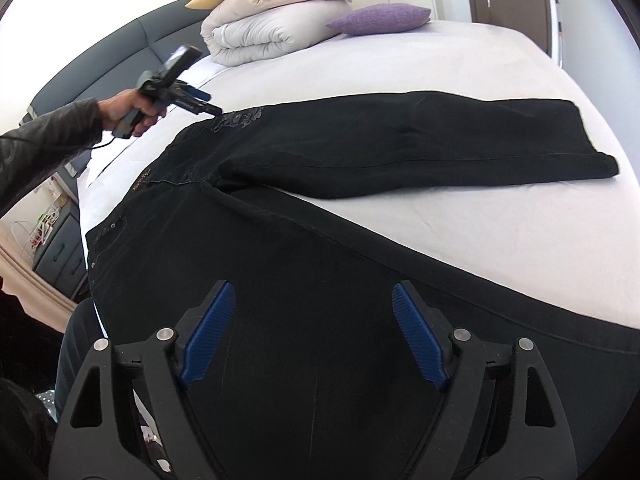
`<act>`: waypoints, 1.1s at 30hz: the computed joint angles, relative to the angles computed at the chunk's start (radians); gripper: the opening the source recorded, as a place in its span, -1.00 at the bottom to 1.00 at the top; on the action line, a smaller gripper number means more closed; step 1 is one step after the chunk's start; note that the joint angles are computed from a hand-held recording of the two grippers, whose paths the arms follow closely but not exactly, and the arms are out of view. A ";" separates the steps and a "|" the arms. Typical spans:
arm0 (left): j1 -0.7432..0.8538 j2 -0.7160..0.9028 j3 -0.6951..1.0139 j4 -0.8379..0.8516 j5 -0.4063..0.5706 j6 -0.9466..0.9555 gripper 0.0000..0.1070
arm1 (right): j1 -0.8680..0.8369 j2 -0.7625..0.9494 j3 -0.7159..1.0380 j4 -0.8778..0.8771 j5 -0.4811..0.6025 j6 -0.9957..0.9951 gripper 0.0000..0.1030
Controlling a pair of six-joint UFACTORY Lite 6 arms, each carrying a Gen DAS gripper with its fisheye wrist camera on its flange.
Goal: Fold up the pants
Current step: 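Grasp the jeans waistband with the left gripper while the right gripper grasps beside it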
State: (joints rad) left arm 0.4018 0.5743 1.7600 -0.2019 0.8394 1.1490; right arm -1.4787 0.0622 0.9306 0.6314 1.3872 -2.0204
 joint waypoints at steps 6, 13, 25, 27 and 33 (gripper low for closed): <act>0.002 0.169 0.109 0.003 0.048 -0.012 0.47 | 0.123 -0.021 -0.059 0.015 -0.072 0.034 0.42; 0.042 0.092 -0.029 -0.109 0.012 0.072 -0.65 | 0.252 -0.120 -0.137 0.078 -0.096 0.032 0.40; 0.247 -0.712 -0.923 -0.690 -0.276 0.838 -0.82 | 0.852 -0.101 0.120 0.289 -0.183 0.684 0.16; 0.314 -0.788 -0.996 -0.761 -0.232 0.953 -0.82 | 0.962 -0.172 0.095 0.312 -0.275 0.650 0.16; 0.480 -0.952 -1.156 -0.948 -0.124 1.216 -0.83 | 1.195 0.145 0.329 0.274 -0.181 1.129 0.16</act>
State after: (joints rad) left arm 0.8822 -0.3772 0.6045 -1.1502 0.7157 2.3646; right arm -0.2834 0.2073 1.2593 0.9052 1.2062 -0.8916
